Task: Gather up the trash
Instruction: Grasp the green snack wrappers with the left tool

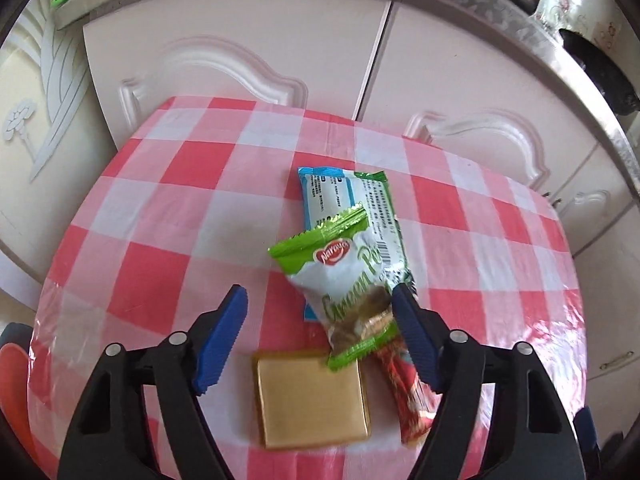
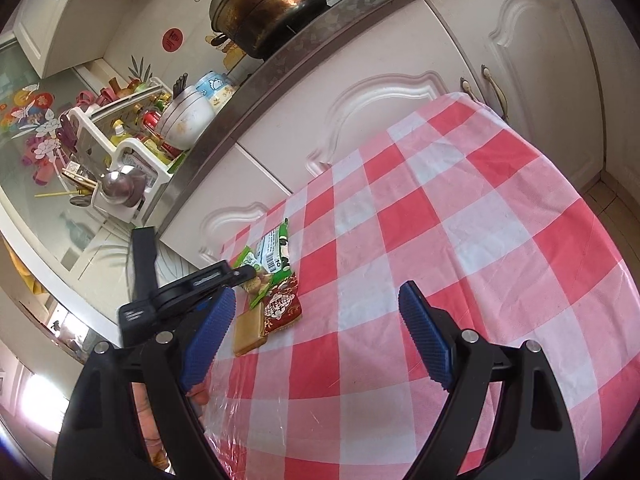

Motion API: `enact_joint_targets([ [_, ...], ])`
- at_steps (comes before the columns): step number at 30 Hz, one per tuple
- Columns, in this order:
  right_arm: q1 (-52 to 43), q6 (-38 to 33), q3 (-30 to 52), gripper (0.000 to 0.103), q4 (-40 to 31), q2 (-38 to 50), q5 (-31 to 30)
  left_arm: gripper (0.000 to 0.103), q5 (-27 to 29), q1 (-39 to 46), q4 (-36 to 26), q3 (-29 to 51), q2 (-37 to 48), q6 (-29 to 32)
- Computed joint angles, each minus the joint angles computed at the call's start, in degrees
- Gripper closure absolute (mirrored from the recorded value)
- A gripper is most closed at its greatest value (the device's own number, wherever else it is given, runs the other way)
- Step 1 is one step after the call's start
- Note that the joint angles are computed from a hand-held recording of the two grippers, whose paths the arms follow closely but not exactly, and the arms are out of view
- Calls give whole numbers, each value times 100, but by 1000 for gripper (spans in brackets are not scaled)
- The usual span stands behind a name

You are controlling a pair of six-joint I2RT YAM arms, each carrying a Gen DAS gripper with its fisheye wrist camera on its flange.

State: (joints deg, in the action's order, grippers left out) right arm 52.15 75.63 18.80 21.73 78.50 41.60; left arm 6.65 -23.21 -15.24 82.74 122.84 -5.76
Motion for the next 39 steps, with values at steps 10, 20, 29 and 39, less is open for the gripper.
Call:
enact_joint_targets([
  [10, -305, -102, -221, 19, 845, 411, -480, 55, -50, 5, 162, 409, 413, 46],
  [20, -421, -85, -333, 19, 1263, 646, -674, 63, -4, 141, 143, 828, 356, 185],
  [29, -491, -112, -247, 19, 1351, 887, -806, 65, -732, 52, -1534, 4372, 2471, 545],
  [39, -540, -208, -120, 19, 1016, 868, -770, 62, -259, -285, -1403, 3540, 2175, 1471],
])
